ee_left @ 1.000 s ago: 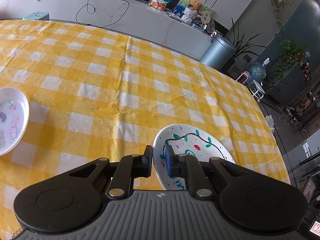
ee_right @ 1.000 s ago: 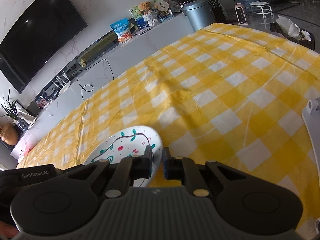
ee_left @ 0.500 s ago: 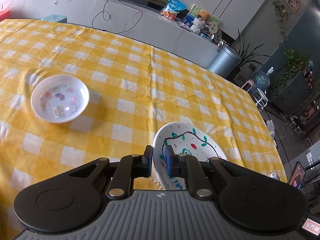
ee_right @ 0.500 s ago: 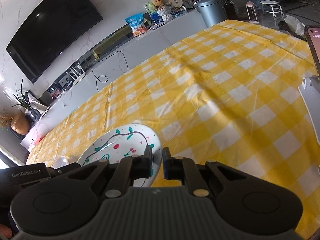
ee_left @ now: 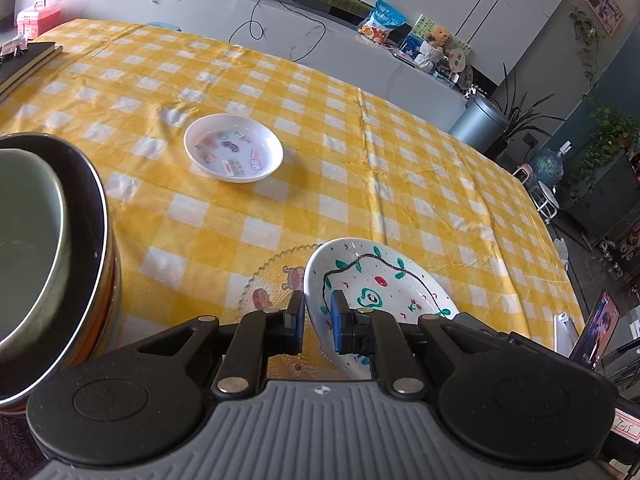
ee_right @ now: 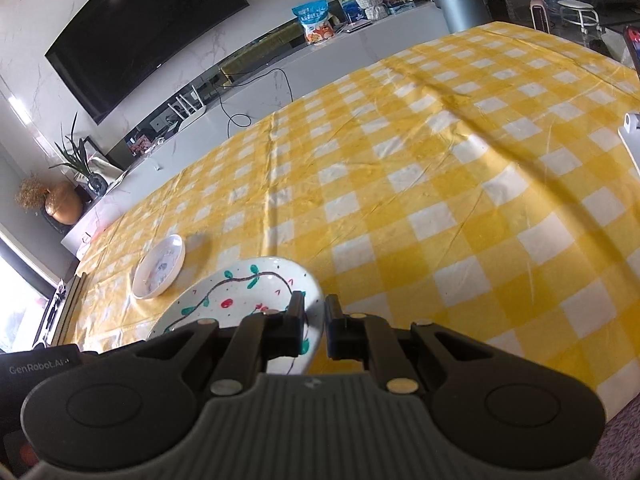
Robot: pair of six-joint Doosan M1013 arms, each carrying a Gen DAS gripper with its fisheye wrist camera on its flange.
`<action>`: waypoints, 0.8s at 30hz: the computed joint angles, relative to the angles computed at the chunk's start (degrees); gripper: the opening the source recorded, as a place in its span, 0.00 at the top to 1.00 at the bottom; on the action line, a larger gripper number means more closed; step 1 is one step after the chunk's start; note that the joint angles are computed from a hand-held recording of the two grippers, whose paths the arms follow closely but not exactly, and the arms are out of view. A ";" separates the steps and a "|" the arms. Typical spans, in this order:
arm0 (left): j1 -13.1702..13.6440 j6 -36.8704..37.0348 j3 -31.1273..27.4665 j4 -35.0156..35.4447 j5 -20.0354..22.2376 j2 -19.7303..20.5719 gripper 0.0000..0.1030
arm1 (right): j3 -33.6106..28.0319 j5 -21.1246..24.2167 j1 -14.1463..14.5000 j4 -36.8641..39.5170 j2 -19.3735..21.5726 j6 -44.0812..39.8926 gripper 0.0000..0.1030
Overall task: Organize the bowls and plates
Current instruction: 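Carry the 'Fruity' plate with the left gripper onto the glass plate and open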
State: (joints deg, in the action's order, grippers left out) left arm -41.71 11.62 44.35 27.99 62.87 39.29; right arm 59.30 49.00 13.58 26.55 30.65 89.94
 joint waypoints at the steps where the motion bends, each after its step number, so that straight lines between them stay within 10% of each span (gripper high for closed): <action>1: -0.11 -0.46 0.45 0.32 -0.05 -0.26 0.86 | 0.27 -0.10 0.10 -0.06 -0.20 -0.21 0.92; 24: -1.18 -1.37 1.98 2.98 4.85 -0.71 0.86 | 2.00 -2.33 2.35 -4.65 -1.42 -4.87 0.92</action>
